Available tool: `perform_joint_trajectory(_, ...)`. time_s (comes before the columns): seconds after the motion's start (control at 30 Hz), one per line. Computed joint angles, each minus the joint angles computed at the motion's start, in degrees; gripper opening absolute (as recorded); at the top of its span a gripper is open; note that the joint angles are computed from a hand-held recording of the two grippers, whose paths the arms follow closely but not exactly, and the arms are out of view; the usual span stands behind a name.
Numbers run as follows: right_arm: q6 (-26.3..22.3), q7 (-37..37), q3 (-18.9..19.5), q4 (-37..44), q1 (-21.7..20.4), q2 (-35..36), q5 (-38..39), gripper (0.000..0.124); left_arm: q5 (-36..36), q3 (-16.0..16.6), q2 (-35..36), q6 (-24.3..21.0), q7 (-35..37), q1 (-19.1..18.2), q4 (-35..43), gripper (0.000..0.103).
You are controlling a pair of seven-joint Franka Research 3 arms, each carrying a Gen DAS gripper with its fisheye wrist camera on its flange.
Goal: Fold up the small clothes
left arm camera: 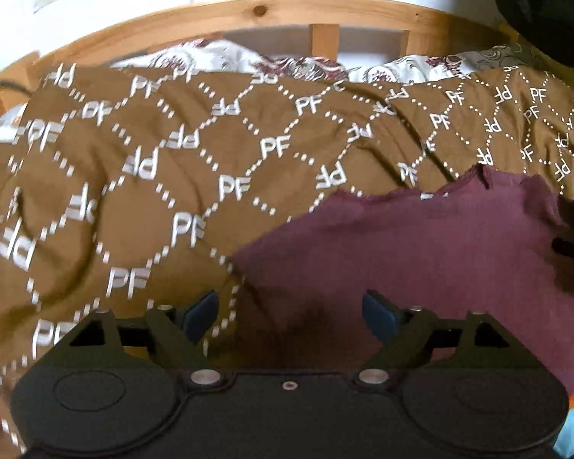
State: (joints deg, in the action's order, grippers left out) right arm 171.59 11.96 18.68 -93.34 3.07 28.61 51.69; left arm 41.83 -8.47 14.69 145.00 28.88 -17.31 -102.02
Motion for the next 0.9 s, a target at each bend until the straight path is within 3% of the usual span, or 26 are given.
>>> perform_joint_trajectory(0.17, 1.41, 8.03, -3.99, -0.99, 3.33, 0.44, -5.07, 0.084, 0.44, 0.21, -3.2, 3.94, -5.92, 0.54, -5.92, 0.071)
perform_joint_trajectory(0.27, 1.32, 15.32, -5.6, 0.99, 3.98, 1.84, -7.11, 0.064, 3.19, 0.38, -4.69, 8.45, -10.28, 0.98, -8.83, 0.059)
perform_joint_trajectory(0.4, 1.51, 20.23, -4.77, 2.83, 2.51, 3.4, -8.93, 0.011, 1.69, -0.69, -4.92, 10.4, -9.12, 1.64, -9.83, 0.034)
perform_joint_trajectory(0.47, 2.45, 19.1, -1.13, 3.29, -0.51, 4.04, -7.18, 0.008, -0.21, -1.44, -4.65, 9.59, -6.07, 1.73, -9.53, 0.017)
perform_joint_trajectory(0.53, 6.3, 13.96, 5.32, 2.73, -5.05, 4.36, -3.28, 0.007, -2.49, -1.98, -4.15, 8.27, -3.04, 1.72, -8.94, 0.005)
perform_joint_trajectory(0.6, 9.7, 10.54, 9.01, 2.5, -7.28, 4.84, -2.18, 0.007, -2.26, -1.7, -3.66, 6.21, -3.05, 1.01, -8.18, 0.0)
perform_joint_trajectory(0.67, 11.48, 11.53, 8.34, 2.5, -6.46, 4.98, -3.96, 0.007, -1.44, -1.32, -3.2, 4.67, -4.26, 0.39, -7.6, 0.0)
perform_joint_trajectory(0.8, 9.41, 19.99, 0.9, 1.74, -1.52, 4.25, -8.34, 0.007, -1.99, -1.25, -2.9, 4.39, -5.06, 0.29, -7.45, 0.0)
perform_joint_trajectory(0.9, 9.6, 23.07, 0.8, 0.23, -2.09, 3.99, -9.68, 0.007, -2.19, -1.38, -2.81, 4.13, -4.47, 0.13, -7.18, 0.0)
